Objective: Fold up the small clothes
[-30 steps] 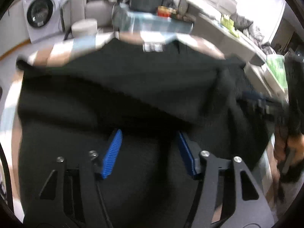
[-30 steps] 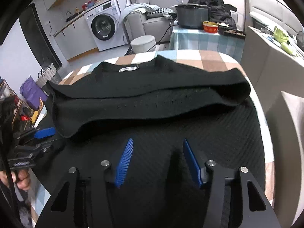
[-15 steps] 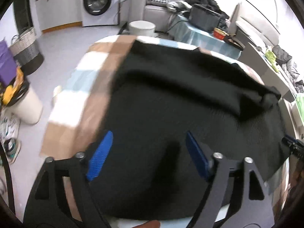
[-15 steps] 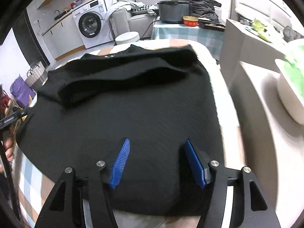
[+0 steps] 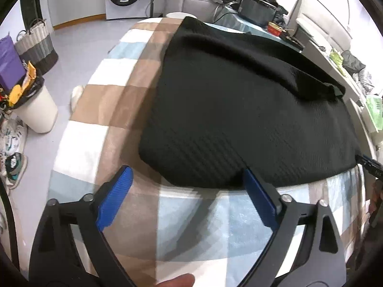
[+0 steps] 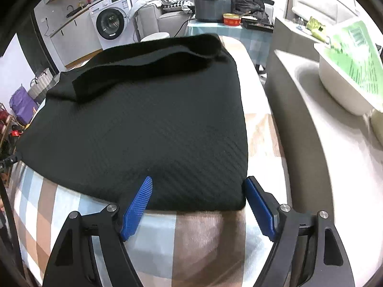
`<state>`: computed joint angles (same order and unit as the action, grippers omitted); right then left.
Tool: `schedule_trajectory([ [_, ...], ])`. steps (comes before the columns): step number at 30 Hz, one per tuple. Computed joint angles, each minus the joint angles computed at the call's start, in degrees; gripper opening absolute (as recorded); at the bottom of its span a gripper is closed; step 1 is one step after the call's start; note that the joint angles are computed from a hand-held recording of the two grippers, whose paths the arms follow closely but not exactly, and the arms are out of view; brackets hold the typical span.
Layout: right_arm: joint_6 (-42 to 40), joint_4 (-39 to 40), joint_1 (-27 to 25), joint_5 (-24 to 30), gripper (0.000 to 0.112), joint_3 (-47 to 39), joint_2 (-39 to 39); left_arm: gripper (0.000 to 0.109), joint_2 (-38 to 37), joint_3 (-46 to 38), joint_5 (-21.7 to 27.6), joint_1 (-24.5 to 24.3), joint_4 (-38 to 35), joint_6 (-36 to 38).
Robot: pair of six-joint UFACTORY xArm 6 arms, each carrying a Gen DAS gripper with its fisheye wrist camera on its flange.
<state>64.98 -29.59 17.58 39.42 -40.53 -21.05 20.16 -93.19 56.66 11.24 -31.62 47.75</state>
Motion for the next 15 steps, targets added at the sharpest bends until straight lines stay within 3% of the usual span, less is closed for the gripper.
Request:
schedule_trajectory([
  [2, -2.02, 3.97, -0.67, -2.58, 0.081, 2.38, -1.77, 0.068, 0.03, -0.03, 2.14, 0.2, -1.07, 0.93],
  [4, -3.04, 5.53, -0.57, -5.18, 0.081, 4.01, -2.92, 0.066, -0.99, 1.83, 0.8, -0.17, -1.39, 2.14],
  [10, -3.51, 6.23, -1.08, -8.21, 0.08, 5.42, -3.9, 0.066, -0.61, 1.37, 0.76, -0.43, -2.35, 1.63],
  [15, -0.09, 3.94, -2.95, -11.91, 0.08, 4.95, -2.12, 0.066, 3.64, -4.91, 5.07, 0.57, -5.83, -2.42],
])
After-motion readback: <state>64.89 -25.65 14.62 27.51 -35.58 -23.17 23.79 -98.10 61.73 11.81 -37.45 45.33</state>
